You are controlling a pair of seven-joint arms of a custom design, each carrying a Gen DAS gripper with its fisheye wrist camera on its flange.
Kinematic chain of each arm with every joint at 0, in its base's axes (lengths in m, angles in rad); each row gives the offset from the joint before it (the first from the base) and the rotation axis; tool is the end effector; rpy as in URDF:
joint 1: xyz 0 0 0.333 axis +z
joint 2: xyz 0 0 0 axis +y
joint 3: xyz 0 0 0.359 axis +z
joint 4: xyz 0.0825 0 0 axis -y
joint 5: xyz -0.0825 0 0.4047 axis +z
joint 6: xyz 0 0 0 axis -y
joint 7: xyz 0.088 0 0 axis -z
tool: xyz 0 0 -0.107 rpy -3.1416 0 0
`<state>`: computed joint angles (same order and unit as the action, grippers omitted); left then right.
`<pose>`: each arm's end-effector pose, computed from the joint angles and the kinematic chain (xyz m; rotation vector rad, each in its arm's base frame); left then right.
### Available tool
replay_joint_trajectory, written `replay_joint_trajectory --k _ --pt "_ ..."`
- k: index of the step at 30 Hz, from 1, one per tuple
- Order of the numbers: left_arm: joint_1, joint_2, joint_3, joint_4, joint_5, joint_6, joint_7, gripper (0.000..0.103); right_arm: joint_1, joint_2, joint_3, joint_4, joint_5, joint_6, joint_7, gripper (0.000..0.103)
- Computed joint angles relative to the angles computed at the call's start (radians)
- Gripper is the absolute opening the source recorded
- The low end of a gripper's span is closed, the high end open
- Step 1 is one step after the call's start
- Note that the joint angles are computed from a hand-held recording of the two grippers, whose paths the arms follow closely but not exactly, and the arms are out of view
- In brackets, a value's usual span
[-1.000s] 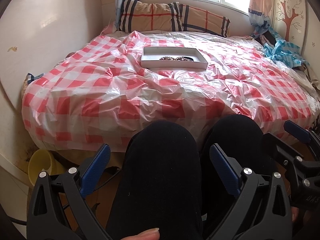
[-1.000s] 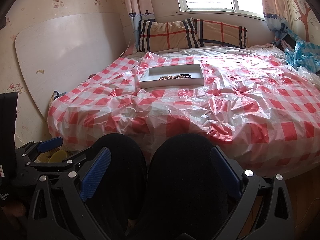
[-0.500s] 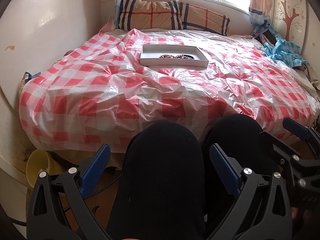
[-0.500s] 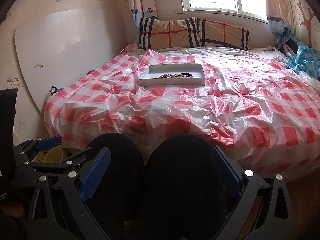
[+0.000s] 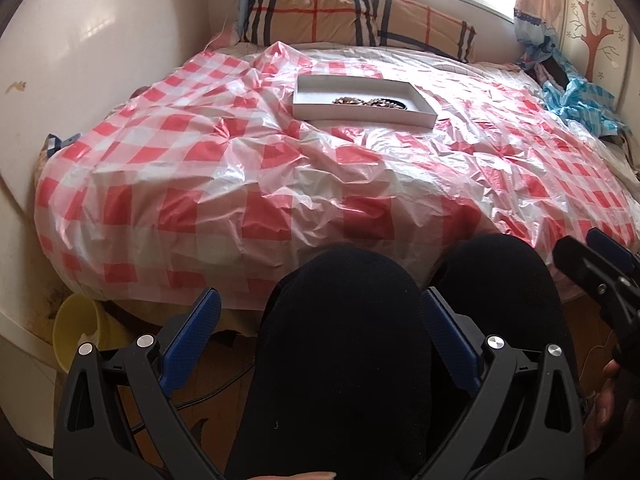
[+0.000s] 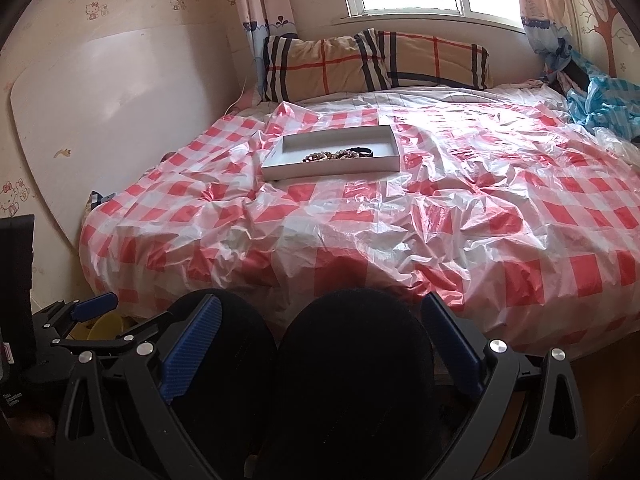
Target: Organize jewelry
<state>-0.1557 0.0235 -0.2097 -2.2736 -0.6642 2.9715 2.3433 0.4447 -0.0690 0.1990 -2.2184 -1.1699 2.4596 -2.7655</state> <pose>0.5515 -0.1651 0.4434 -1.3350 2.2966 -0.8677 0.4448 0.3367 0.4683 -1.2582 2.0164 -0.7949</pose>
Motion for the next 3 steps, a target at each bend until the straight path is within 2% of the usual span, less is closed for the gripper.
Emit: replay_joint_trajectory --k 3 --pt "0.003 0.017 0.000 0.016 0.026 -0.003 -0.027 0.095 -0.004 0.010 -0.006 0.008 -0.003 0.007 -0.006 0.096"
